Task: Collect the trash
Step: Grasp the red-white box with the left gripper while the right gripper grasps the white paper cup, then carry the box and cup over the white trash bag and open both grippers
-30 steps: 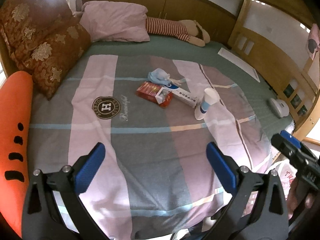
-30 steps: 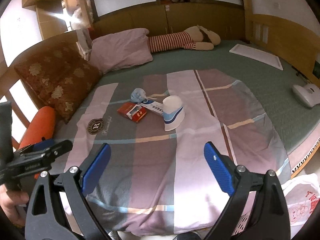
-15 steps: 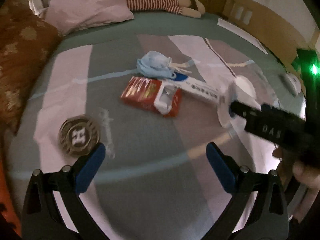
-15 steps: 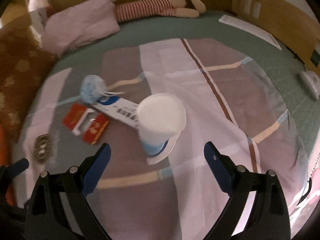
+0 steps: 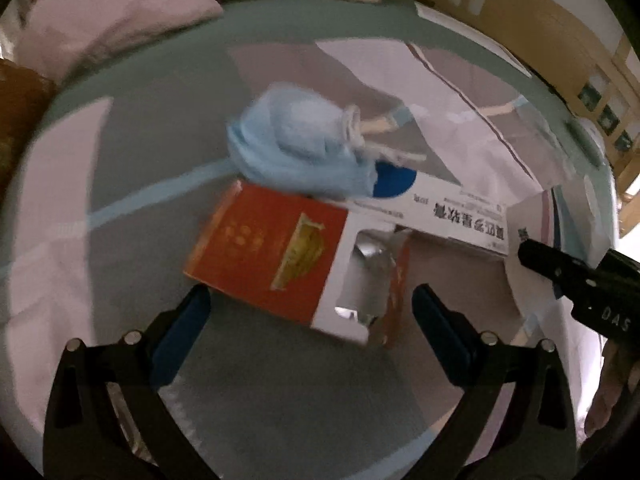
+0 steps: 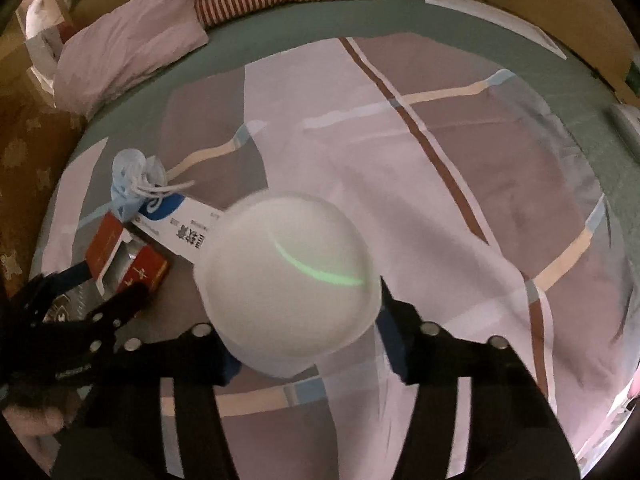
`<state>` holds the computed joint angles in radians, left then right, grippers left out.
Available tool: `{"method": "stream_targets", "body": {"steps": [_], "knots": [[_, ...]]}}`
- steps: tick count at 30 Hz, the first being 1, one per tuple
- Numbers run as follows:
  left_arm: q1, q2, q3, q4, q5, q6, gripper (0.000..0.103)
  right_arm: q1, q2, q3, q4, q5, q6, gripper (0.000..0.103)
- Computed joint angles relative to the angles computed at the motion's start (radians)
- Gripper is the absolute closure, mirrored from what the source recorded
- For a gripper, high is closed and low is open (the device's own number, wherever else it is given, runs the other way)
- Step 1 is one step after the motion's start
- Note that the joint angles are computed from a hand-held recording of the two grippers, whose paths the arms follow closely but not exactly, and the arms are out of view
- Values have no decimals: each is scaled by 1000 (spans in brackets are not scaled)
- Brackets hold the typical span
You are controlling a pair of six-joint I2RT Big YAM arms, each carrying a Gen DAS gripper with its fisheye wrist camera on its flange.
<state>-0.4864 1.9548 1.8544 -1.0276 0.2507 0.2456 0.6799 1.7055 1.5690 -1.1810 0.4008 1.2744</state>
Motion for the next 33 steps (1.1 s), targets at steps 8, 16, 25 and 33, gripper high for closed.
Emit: {"method": "stream_targets", "body": {"steps": [8,16,25,33], "knots": [[-3,-20,-68,154,-31,3,29,4,3,8,12,-3,-30,80],[61,-73,-70,71,35,47,78,15,-33,6,22,4,-26,84],[86,-286,-225,52,88,80,78,68,-85,22,20,37,-29,84],[58,-558,-416,90,166,82,78,150,-155,28,-2,109,-25,84]]}}
